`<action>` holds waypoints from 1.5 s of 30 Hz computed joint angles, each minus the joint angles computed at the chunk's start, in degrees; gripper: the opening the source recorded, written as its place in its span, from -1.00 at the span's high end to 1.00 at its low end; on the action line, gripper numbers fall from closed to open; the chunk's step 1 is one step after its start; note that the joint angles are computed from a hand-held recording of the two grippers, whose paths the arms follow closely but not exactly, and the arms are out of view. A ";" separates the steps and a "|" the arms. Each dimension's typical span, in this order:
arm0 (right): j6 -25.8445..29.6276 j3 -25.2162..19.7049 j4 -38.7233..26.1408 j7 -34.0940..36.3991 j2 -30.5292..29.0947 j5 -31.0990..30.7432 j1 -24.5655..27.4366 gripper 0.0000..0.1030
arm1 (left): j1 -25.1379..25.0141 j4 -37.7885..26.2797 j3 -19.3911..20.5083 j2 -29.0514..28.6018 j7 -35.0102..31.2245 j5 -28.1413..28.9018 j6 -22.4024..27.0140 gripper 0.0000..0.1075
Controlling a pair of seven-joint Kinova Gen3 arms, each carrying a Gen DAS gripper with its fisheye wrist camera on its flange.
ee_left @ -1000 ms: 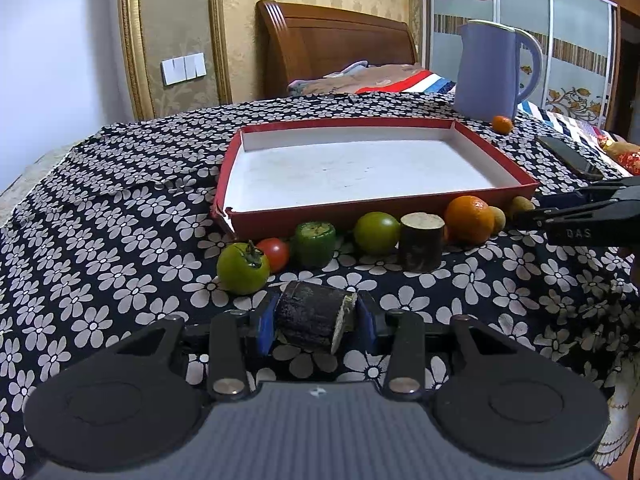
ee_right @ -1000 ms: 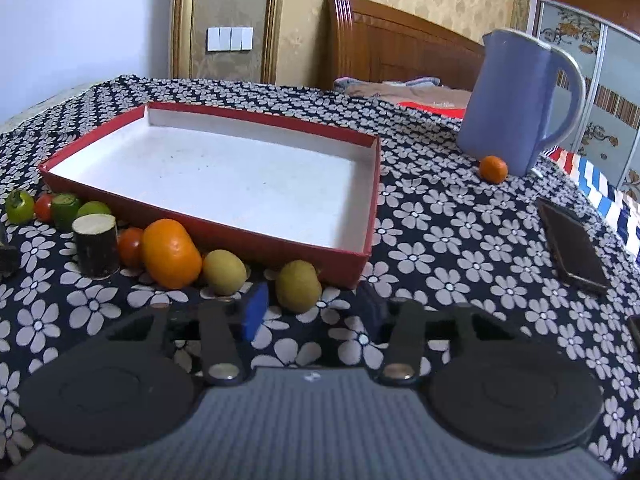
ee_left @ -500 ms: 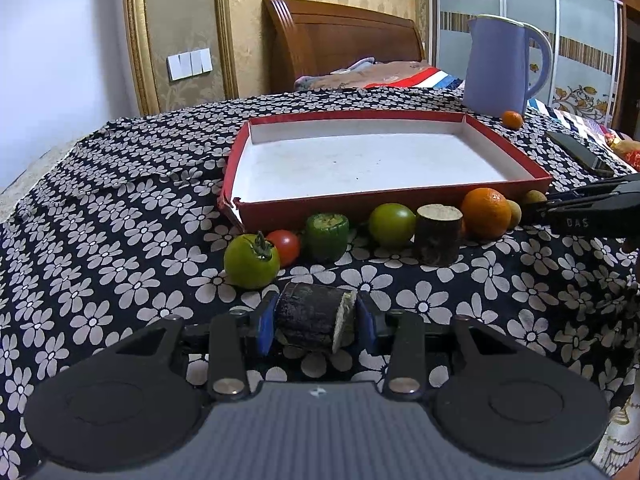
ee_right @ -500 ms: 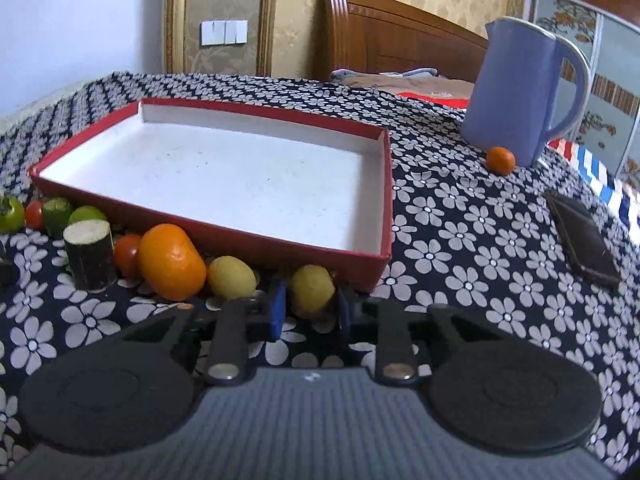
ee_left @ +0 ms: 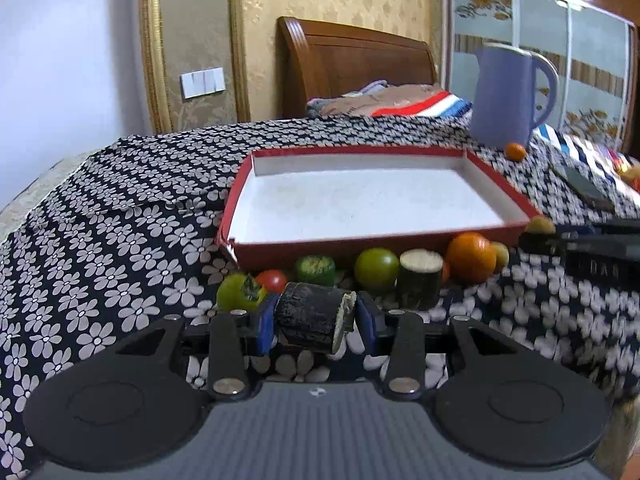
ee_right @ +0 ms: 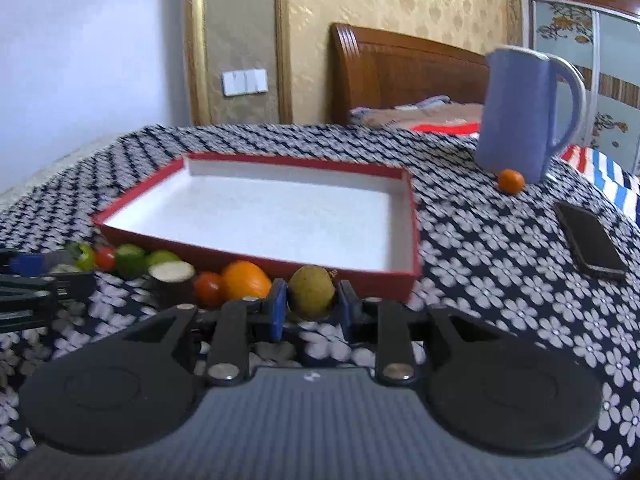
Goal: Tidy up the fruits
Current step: 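Lift the eggplant chunk and kiwi and carry both over the red tray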
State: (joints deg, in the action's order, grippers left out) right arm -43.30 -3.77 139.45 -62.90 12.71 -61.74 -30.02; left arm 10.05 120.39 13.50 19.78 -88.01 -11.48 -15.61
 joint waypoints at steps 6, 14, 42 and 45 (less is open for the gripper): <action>-0.87 -0.03 -2.86 2.12 -0.03 -0.13 -0.51 0.51 | 7.07 -3.43 -5.76 -0.25 -2.37 7.80 0.94 0.25; -1.64 0.10 -6.60 6.26 -0.61 -2.25 1.01 0.50 | 13.99 -9.65 -11.33 0.83 -7.52 15.67 4.01 0.25; 5.15 2.66 -11.59 9.57 1.80 -1.13 5.04 0.50 | 21.48 -19.80 -18.60 6.22 -11.45 20.86 11.83 0.25; 6.74 3.17 -12.52 9.86 2.12 -0.76 5.78 0.50 | 22.57 -21.25 -19.98 6.86 -10.34 19.96 12.72 0.25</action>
